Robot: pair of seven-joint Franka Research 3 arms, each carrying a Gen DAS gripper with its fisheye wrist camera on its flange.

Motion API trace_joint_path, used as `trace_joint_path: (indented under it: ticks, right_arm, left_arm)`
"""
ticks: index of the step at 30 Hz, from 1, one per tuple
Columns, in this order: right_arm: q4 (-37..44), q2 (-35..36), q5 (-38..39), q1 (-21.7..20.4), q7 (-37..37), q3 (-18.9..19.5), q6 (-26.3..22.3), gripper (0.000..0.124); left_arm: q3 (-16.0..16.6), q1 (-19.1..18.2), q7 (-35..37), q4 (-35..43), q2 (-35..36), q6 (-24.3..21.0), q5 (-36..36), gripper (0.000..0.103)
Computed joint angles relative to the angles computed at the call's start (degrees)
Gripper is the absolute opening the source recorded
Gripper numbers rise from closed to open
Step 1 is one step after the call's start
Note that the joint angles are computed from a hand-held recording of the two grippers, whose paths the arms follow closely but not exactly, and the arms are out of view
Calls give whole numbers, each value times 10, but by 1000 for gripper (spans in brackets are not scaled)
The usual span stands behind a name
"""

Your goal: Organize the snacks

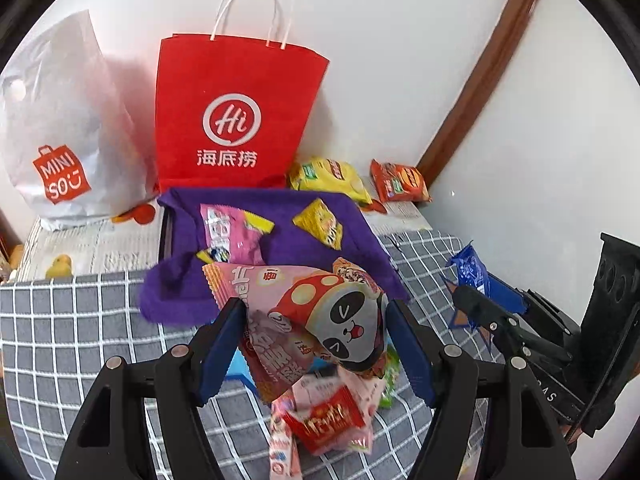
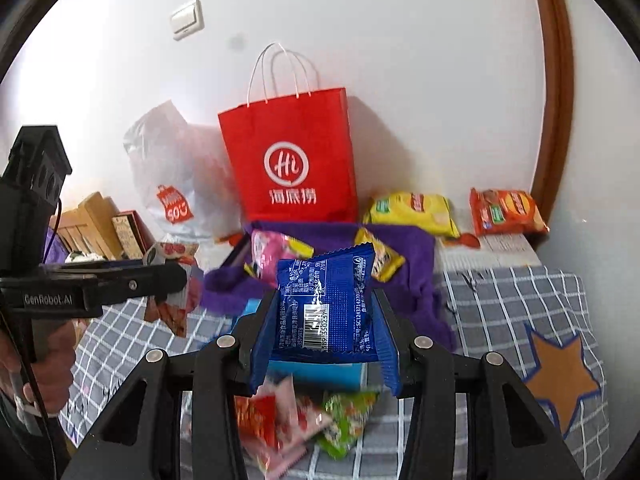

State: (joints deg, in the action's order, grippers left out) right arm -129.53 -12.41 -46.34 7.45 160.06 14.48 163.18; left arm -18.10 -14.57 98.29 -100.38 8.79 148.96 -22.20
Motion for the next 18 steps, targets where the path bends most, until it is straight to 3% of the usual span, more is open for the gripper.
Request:
trace_joint_path:
  ticks: [7, 18]
  right_arm:
    - [52, 55, -19, 5, 7, -27, 9, 45]
    - [123, 144, 14, 56, -25, -105, 41, 45]
  left_arm:
    - [-1, 5, -13, 70, 57, -9, 28, 71]
    - [-8, 9, -49, 206, 160, -38, 93, 71]
